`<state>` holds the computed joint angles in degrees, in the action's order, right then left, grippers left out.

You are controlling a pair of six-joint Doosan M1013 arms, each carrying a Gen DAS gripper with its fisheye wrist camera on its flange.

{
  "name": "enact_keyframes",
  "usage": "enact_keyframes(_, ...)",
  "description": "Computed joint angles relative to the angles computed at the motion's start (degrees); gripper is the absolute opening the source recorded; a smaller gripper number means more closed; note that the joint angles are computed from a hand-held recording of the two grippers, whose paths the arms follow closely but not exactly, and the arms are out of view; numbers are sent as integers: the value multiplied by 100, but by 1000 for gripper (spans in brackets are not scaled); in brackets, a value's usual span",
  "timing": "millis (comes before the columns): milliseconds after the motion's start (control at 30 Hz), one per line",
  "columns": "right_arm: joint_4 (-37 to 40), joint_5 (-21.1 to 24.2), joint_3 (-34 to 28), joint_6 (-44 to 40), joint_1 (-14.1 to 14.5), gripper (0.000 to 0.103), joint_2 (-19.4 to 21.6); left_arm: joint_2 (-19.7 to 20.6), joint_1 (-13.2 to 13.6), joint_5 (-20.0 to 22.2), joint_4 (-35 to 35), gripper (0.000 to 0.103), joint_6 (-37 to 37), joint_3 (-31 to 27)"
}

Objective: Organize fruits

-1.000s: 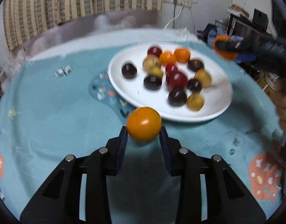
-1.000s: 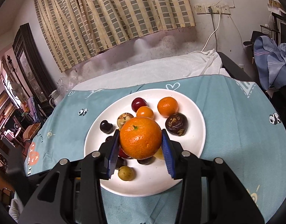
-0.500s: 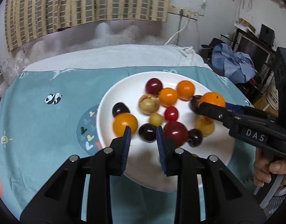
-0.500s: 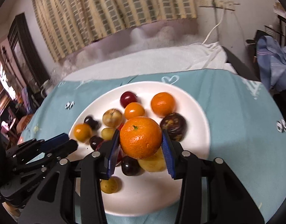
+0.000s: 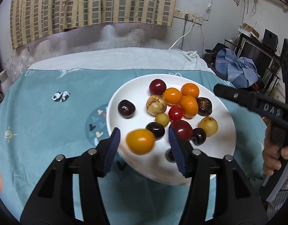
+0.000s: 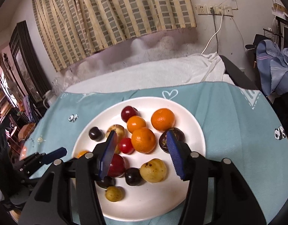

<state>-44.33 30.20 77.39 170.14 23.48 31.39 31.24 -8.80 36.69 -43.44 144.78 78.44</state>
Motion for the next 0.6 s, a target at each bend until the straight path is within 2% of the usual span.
enact_keyframes(167,-172,64,46,62,198,60,-125,-357,79,-459,-337,75,343,503)
enact_keyframes(267,-475,245,141,198,412,61,-225,-624,141,-756,-658,82,705,891)
enact_keyframes(400,-906,553,304,657,680,62,-361,-983,282,-1000,-1435,92,1391,1439)
enact_keyframes(433,-1224,693,417,1024,787,62,-413,-1057,312,-1066,-1622,95,1557,1564)
enact_keyframes(500,-1820,1003,634,1756,968,69,-480,-1173,366,-1164,-2002,101,1927,1771)
enact_keyframes(533,-2069,1392,748,2106,1106,82,-491,-1222,400,-1168,-2194,101,2117,1867)
enact_keyframes(567,-2206,1587,809,2285,1172,99,-491,-1235,432,-1086,-2182,101,2111,1903)
enact_keyframes(600,-2373,1781,895,2492,1243,102,-496,-1230,460,-953,-2112,101,2038,1901)
